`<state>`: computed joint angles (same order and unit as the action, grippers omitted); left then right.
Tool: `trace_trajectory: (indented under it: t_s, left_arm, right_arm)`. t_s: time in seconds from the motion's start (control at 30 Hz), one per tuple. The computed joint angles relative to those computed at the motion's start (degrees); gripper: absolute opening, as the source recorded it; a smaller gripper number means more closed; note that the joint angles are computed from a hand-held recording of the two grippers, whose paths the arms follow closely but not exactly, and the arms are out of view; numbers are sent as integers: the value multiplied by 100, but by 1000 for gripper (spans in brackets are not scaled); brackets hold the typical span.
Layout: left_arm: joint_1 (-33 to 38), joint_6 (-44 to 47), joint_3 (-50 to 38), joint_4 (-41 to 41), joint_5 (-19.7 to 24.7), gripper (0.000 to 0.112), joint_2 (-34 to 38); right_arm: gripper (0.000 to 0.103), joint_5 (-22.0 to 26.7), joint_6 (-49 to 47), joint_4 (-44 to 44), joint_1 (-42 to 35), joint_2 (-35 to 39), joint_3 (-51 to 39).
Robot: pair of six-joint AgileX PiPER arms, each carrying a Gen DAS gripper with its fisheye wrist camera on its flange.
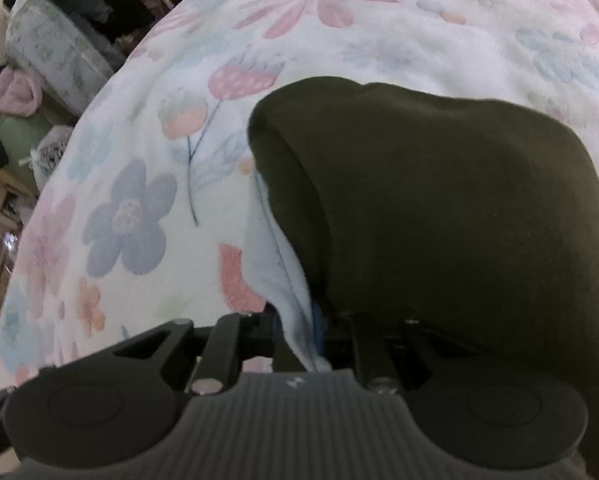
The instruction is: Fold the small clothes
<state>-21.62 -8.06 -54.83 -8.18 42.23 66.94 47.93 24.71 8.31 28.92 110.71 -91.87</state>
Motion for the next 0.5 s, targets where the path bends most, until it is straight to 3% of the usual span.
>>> trace_trajectory:
  t_s: [0.07, 0.1, 0.23, 0.33, 0.43, 0.5]
  left_arm:
    - [20, 16, -47, -94, 28, 26, -96]
    - [7, -43, -87, -120, 32, 27, -139]
    - [-106, -545, -262, -165, -50, 40, -376]
    - [-417, -1122, -516, 160, 56, 41, -430]
    - [-811, -1568, -669, 504, 117, 49, -445]
    - [-915, -1525, -731, 335, 106, 52, -371]
  right_arm:
    - [38, 201, -5, -347, 175, -124, -189]
    - [52, 251, -112, -437, 218, -273, -198]
    - [58, 108, -699, -221, 203, -1257, 200]
    - [58, -5, -962, 40, -6, -2104, 632]
    - [59, -244, -1348, 295, -643, -3111, 1280]
    - [61, -130, -1881, 525, -1389, -3577, 1601]
